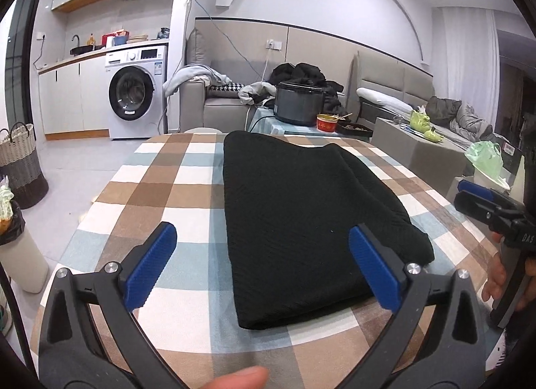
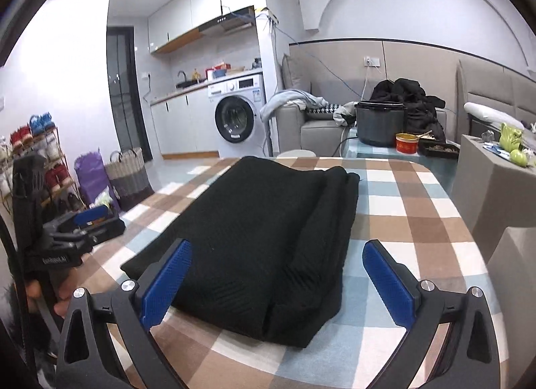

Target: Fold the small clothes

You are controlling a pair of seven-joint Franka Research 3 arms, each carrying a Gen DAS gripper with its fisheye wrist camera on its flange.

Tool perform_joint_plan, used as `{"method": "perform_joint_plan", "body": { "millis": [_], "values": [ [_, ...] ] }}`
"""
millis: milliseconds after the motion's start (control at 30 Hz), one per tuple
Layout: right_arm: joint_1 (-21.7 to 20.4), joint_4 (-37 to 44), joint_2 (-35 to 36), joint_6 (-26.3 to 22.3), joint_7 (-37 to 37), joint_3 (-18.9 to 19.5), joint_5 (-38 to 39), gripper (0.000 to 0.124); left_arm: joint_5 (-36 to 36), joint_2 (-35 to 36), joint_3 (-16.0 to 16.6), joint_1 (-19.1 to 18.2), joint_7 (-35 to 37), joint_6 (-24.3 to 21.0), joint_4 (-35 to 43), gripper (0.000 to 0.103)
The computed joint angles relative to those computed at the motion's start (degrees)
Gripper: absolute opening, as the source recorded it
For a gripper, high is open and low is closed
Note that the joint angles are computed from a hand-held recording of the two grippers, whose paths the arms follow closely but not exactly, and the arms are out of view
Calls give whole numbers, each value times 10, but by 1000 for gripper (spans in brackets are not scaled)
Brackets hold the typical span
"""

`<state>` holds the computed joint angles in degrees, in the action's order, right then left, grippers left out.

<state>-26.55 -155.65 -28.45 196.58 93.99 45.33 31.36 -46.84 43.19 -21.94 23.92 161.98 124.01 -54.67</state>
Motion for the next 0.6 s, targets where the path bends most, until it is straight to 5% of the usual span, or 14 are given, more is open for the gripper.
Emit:
{"method": "perform_joint_plan", "body": {
  "millis": [500, 600],
  "values": [
    [-1, 3, 23, 43, -80, 41, 103, 103, -25, -24, 5, 4, 22, 24, -43, 102],
    [22, 2, 33, 58, -99, 25, 113, 103, -34, -22, 0, 10, 28, 18, -42, 102]
  ]
}}
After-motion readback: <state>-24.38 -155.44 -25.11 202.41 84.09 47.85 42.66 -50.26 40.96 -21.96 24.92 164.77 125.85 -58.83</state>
